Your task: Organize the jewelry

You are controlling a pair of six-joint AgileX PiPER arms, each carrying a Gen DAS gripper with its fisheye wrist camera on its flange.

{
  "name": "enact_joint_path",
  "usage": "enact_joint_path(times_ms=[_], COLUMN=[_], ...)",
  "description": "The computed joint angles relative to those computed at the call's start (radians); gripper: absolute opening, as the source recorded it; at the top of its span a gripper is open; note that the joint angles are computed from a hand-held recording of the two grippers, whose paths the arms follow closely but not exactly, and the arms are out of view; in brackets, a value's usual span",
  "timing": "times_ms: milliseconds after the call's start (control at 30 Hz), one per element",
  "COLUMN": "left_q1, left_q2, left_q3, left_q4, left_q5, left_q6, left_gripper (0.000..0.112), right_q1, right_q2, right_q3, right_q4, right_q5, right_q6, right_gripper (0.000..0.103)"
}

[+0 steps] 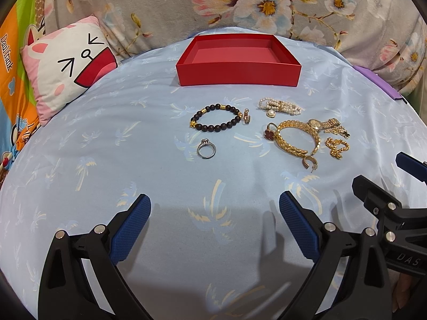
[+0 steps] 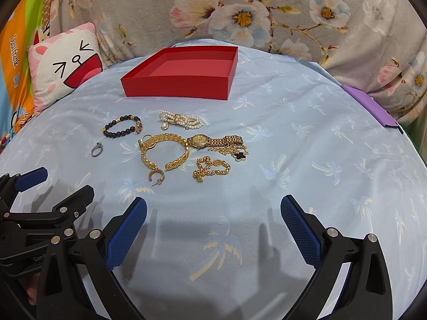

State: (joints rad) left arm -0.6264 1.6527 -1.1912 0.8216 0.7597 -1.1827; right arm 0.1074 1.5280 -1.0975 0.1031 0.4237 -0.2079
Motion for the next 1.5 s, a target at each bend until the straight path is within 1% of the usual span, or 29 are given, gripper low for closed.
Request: enact_joint_path(times_ms=[1067,1200,1267,1333,1367,1400,1433,1500], left_q1=[0.002,0.013,0.035,0.064,0.083,0.114,0.131,0.159], left_q2=[-0.003,-0.013,-0.034,-0.07,-0.078,-0.092,-0.099,-0.122], left_q3=[0.006,0.015,0.035,0.063,0.059,0.051,0.043,0.029], left_q4=[0.002,-0.008,-0.022,-0.044,-0.085,-0.154,-0.192,-0.21], left_q5=[-0.007,-0.023,-0.056,-0.093,-0.1,-0.109,-0.109,-0.096], left_q6=[-0.003,-0.006,-0.016,-0.022,0.019,0.1,0.15,0.204], left_gripper=[0.095,0.095,0.095,0.095,0.095,0.095,0.095,0.095], right_q1=[0.0,-0.012,-0.028,-0.03,-0.026,-0.024,-0.02,-0.01], right_q2=[0.001,0.003,0.0,0.008,0.017,0.028,0.041,0.077], right_q3=[0.007,0.0,-0.003,-0.03,-0.055,-0.083,-0.12,-0.198], right_q4=[0.005,0.061,0.135,0.153,0.152,0.159,0.169,0.181], right_q5=[-0.008,0.002,0.012,0.057,0.095,0.134,0.176,0.239], right_q6=[-0.005,-0.061,-0.13,-0.169,-0.183,-0.206,-0.229,-0.251], right_gripper=[0.098,0.098,0.098,0.098,0.098,0.098,0.098,0.098])
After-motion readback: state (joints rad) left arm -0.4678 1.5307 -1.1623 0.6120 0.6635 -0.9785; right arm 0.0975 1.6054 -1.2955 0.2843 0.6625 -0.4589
